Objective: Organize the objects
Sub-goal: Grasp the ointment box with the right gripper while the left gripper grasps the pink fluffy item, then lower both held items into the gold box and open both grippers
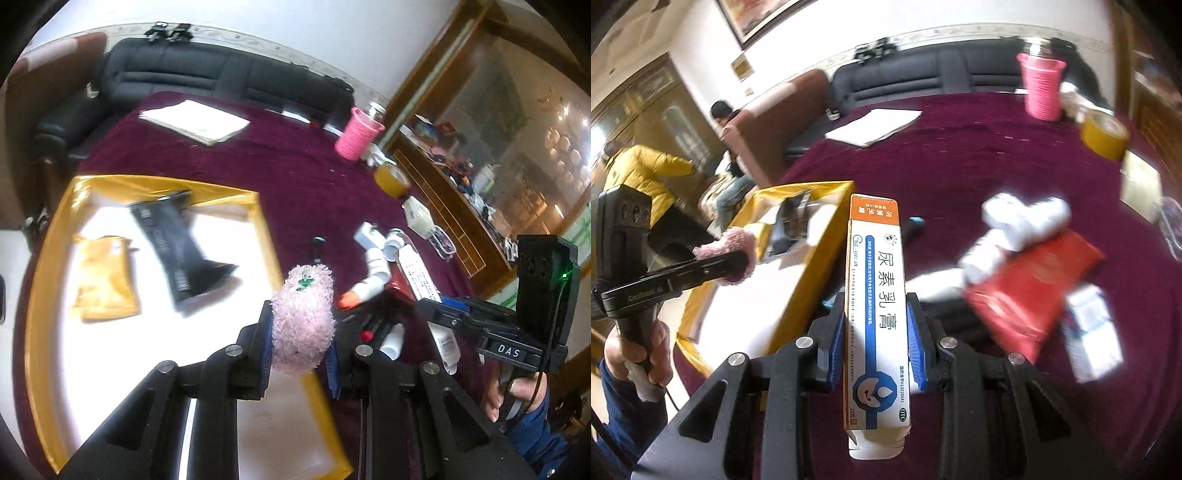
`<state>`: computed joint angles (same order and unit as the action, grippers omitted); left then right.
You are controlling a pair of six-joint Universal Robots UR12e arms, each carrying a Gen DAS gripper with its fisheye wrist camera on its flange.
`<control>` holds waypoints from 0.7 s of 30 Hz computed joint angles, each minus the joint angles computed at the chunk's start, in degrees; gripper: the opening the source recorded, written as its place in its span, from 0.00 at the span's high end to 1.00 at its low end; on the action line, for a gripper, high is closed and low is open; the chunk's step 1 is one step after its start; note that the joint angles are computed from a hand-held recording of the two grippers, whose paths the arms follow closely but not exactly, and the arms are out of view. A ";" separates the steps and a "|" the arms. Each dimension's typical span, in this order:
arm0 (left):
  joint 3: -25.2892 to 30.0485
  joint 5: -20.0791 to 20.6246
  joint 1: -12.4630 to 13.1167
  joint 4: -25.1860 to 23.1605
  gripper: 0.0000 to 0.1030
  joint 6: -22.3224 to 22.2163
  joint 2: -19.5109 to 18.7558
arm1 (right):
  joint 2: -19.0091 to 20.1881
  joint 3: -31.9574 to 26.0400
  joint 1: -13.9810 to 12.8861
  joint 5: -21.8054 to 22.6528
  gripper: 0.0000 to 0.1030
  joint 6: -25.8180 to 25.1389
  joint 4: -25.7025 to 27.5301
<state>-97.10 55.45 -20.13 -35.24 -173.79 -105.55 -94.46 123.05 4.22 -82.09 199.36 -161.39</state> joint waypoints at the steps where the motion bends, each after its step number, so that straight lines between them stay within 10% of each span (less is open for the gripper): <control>1: -0.26 0.32 0.36 0.27 0.80 -0.28 0.11 | 0.67 -0.75 0.48 0.23 0.74 -0.24 0.23; 21: 0.76 3.45 3.33 -2.83 0.80 -2.43 -2.98 | 15.64 -15.72 5.27 -0.22 0.74 1.67 5.82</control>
<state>-96.33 58.90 -16.80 -38.07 -176.23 -108.53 -78.81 107.32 9.48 -82.32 201.03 -155.57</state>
